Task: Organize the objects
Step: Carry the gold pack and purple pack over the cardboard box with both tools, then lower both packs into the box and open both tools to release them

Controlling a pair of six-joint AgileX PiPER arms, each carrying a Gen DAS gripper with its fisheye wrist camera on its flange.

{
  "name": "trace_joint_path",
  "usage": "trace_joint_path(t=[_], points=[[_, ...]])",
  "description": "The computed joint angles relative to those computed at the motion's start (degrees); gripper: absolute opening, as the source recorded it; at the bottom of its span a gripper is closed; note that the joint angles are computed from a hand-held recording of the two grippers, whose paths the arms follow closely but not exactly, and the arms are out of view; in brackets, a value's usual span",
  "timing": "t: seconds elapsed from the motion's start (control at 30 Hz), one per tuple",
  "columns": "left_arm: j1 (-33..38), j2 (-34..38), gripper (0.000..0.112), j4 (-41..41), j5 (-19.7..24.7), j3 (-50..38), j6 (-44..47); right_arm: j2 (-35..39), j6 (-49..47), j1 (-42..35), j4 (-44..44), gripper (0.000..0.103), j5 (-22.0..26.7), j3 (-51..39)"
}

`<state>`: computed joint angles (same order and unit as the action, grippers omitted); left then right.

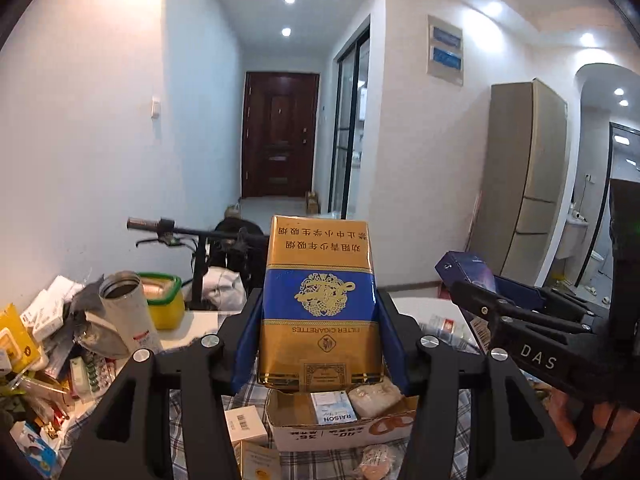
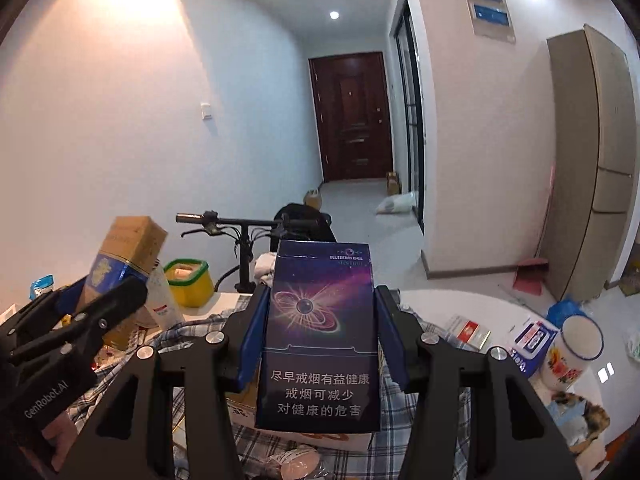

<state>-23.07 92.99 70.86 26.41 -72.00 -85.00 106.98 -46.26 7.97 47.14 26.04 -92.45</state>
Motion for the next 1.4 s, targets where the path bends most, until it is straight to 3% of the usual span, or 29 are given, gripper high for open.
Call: trace_joint_path(t=[0.23, 0.33, 0.5, 0.6, 0.83, 0.97, 1.17, 1.3, 1.4], points=[[4.3, 8.7, 0.056, -16.0, -6.3, -6.1, 16.0, 3.9, 6.7, -0.2, -6.0, 0.05, 0.4, -3.1], [4.6, 14.0, 0.056, -21.1, -4.9, -10.3, 21.2, 6.4, 14.0, 0.8, -13.9, 0.05, -0.2, -6.0], [5.8, 22.4, 0.056, -33.6, -3.4, -17.4, 32.7, 12.1, 21.8, -0.2, -19.8, 0.05, 5.4, -14.7], [5.3, 27.2, 0.056, -33.0, -0.2, -21.4, 32.4, 13.3, 22.4, -0.4, -20.6, 0.05, 6.5, -16.0], [5.9, 31.7, 0.056, -40.0, 1.8, -25.1, 38.4, 14.9, 23.2, -0.2, -21.8, 0.05, 8.5, -18.4], [6.4, 33.5, 0.056, -41.7, 2.2, -26.5, 39.7, 18.1, 24.1, -0.5, -21.2, 0.05, 12.2, -22.8], [7.5, 36.7, 0.056, -51.6, 3.0, -29.8, 48.5, 24.5, 28.0, -0.6, -23.5, 0.05, 18.8, -31.6], [6.9, 37.6, 0.076, -50.5, 3.7, -30.6, 48.8, 25.9, 29.0, -0.6, -24.3, 0.05, 19.8, -33.3], [6.3, 37.2, 0.08, -48.4, 3.6, -30.2, 47.5, 25.5, 29.2, -0.8, -24.3, 0.05, 19.2, -32.7]])
